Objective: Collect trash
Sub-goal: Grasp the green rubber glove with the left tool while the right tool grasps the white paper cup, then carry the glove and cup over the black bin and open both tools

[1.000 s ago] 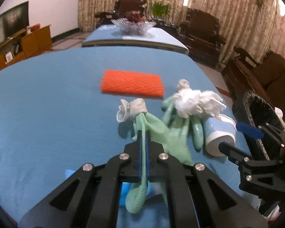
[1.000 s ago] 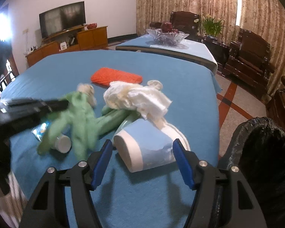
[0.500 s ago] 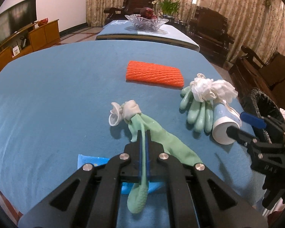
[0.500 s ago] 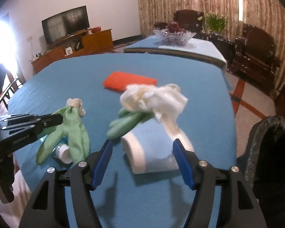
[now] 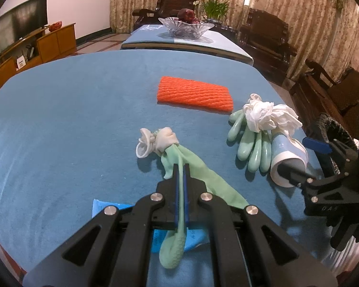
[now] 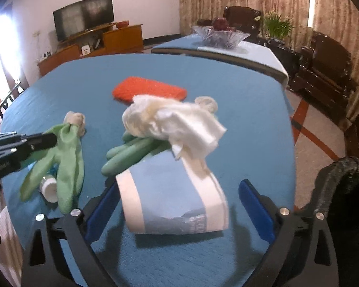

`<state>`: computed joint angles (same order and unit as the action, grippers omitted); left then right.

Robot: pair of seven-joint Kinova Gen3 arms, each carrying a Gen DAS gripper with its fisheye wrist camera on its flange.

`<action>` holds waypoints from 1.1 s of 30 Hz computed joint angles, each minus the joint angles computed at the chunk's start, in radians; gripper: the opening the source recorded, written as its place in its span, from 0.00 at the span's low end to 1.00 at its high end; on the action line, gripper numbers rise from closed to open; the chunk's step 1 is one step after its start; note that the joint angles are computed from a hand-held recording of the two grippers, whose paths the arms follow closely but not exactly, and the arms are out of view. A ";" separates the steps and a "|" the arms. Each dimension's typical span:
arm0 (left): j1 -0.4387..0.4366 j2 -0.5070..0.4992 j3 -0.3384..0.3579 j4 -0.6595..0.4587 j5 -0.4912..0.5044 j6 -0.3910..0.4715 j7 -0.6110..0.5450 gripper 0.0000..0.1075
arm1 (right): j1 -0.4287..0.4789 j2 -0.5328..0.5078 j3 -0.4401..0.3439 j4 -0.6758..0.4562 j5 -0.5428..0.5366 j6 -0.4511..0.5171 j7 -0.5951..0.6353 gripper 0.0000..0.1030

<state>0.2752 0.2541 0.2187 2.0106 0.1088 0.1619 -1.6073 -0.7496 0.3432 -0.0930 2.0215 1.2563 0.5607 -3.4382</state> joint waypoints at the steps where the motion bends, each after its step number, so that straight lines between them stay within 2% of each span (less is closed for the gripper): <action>1: 0.000 0.001 -0.001 -0.002 -0.001 0.002 0.001 0.02 | 0.007 0.001 -0.001 0.002 -0.004 -0.014 0.001 0.94; 3: 0.006 0.002 -0.005 -0.004 -0.004 0.003 0.003 0.02 | 0.021 -0.002 0.003 0.009 -0.006 -0.054 -0.002 0.93; 6: 0.023 0.002 -0.020 -0.005 -0.016 0.002 0.013 0.02 | 0.029 -0.017 0.013 0.032 0.032 -0.113 -0.034 0.73; 10: 0.034 -0.001 -0.029 -0.009 -0.025 0.003 0.026 0.02 | 0.036 -0.051 0.010 0.063 0.094 -0.153 -0.103 0.71; 14: 0.042 -0.018 -0.033 -0.006 -0.032 0.003 0.039 0.02 | 0.035 -0.081 -0.027 0.074 0.117 -0.116 -0.135 0.70; 22: 0.036 -0.081 -0.004 0.011 -0.019 0.000 0.030 0.02 | 0.020 -0.163 -0.095 0.092 0.093 -0.024 -0.130 0.70; 33: 0.035 -0.179 0.045 0.018 0.065 -0.005 -0.039 0.02 | 0.014 -0.280 -0.177 0.098 0.071 0.130 -0.112 0.70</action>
<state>0.3100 0.0752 0.2634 2.0282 0.1737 0.1568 -1.6466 -0.7354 0.0633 -0.2695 2.1198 1.3273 0.6907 -3.5501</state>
